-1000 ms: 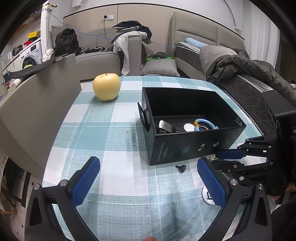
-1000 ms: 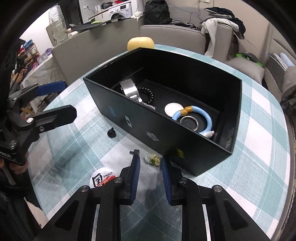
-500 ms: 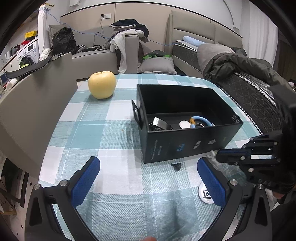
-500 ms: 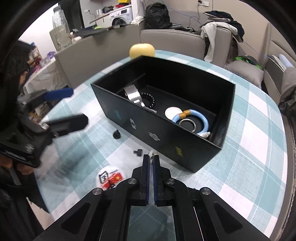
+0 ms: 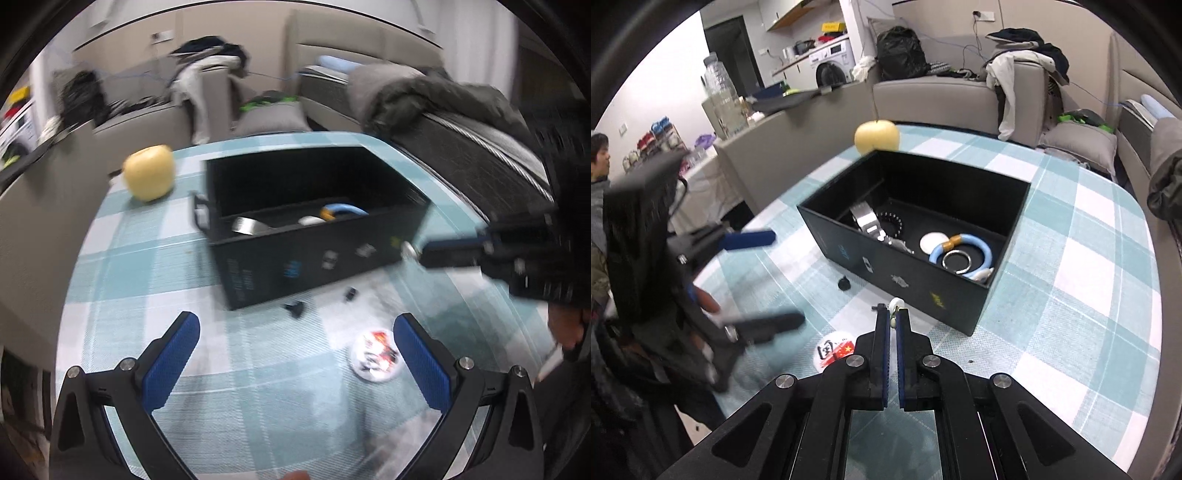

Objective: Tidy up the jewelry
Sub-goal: 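Lift the white earring with right tool while left tool moves to the white round badge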

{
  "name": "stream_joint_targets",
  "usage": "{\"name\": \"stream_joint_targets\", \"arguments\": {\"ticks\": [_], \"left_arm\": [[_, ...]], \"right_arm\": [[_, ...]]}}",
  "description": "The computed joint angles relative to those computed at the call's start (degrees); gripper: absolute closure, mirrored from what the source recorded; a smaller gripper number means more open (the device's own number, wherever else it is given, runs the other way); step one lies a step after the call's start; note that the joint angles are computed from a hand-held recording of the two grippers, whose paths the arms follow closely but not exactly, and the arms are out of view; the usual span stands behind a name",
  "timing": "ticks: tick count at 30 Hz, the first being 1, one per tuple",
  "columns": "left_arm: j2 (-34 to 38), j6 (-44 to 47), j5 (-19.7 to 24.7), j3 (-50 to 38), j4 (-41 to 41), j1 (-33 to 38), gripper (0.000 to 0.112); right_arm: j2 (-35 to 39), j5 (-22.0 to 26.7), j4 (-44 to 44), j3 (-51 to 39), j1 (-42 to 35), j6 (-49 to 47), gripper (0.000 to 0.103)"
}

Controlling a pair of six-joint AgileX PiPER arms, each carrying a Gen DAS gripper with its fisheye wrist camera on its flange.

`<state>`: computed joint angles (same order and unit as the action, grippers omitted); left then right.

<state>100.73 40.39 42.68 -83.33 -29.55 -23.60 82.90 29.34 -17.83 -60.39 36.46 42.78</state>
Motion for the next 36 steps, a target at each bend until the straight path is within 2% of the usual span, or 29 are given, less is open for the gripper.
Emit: {"name": "stream_joint_targets", "arguments": {"ticks": [5,8,12,15,18,21,25,36], "left_arm": [[0.3,5.4,3.7,0.0,-2.4,-0.5,0.011],[0.0,7.9,5.2,0.3,-3.4,-0.9,0.015],[0.1,7.9,6.2,0.2,-2.5,-1.2,0.019],[0.9,6.8,7.1,-0.4,-1.2,-1.4,0.027],[1.6,6.5,7.9,-0.8,-0.9,-1.5,0.027],[1.7,6.4,8.0,-0.7,-0.2,-1.8,0.028],[2.0,6.2,8.5,-1.0,0.8,-2.5,0.042],[1.1,6.3,7.6,0.2,2.0,-3.1,0.048]], "right_arm": [[-1.8,-0.6,0.4,1.1,0.0,0.6,0.101],[-1.7,-0.5,-0.1,1.4,0.6,1.2,0.101],[-2.8,-0.3,-1.1,2.3,1.2,2.3,0.101],[-3.6,-0.4,-1.8,3.0,1.2,3.4,0.101],[-4.2,-0.4,-2.6,3.6,1.5,4.5,0.101],[-4.5,-0.3,-2.7,3.8,1.6,4.6,0.101],[-4.1,-0.2,-2.8,3.3,1.6,4.8,0.101],[-2.8,-0.1,-2.4,2.2,1.9,4.0,0.101]]}}
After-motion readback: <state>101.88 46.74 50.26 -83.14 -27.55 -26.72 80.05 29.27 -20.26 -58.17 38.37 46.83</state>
